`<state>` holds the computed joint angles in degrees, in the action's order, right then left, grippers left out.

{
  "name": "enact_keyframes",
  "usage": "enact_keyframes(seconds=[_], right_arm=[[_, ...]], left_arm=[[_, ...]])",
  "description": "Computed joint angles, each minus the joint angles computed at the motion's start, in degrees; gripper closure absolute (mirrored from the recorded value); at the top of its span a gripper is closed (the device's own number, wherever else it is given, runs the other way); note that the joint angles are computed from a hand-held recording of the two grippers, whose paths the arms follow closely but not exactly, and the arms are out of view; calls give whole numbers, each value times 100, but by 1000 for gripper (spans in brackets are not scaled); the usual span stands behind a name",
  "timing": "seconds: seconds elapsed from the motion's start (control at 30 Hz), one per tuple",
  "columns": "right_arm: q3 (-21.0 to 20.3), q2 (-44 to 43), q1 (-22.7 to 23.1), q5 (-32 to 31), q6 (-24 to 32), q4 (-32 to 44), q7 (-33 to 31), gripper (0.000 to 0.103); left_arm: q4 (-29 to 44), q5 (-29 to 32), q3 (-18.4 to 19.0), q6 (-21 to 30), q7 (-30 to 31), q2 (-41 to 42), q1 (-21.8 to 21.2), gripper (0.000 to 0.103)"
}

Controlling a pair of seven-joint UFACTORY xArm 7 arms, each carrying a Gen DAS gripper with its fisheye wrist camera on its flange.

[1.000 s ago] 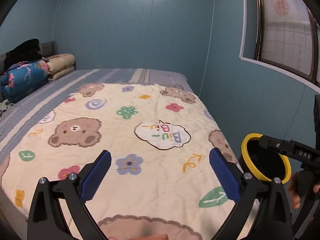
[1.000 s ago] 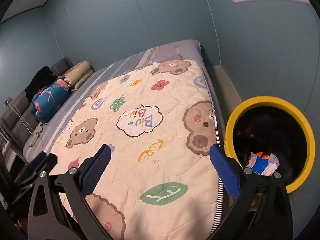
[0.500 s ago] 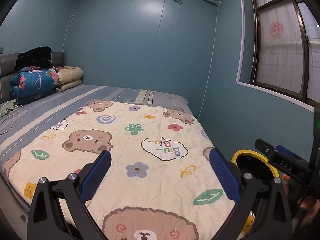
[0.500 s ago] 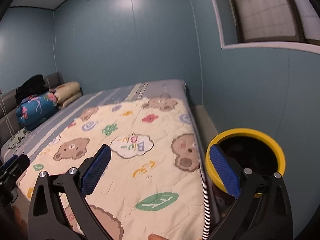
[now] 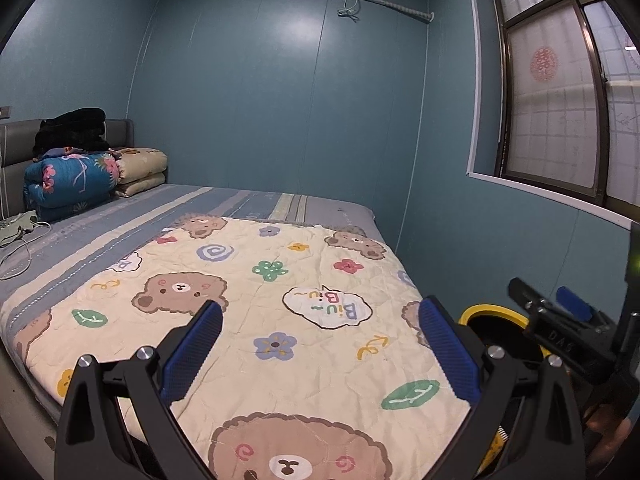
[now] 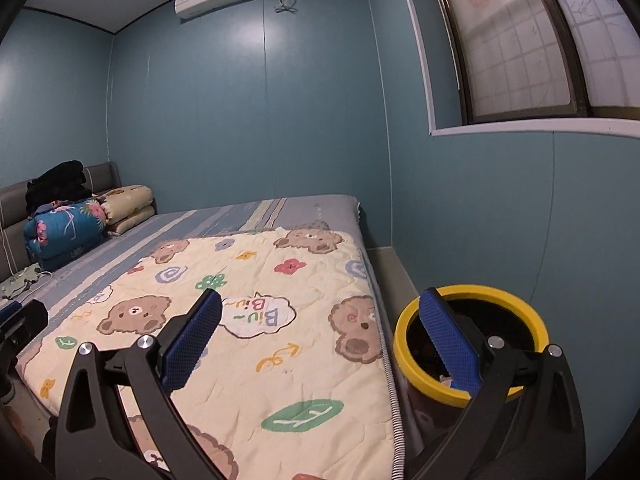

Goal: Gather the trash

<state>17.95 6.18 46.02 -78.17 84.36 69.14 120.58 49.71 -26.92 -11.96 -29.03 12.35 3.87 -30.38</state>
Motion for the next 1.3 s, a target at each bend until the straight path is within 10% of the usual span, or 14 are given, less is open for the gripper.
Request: enact_keyframes(seconds=[1.3], right_arm=[[-21,-42,-149,202,-291,-208,198,8]], left_arm=[[-74,752,6,159,-743,-1,105,8]])
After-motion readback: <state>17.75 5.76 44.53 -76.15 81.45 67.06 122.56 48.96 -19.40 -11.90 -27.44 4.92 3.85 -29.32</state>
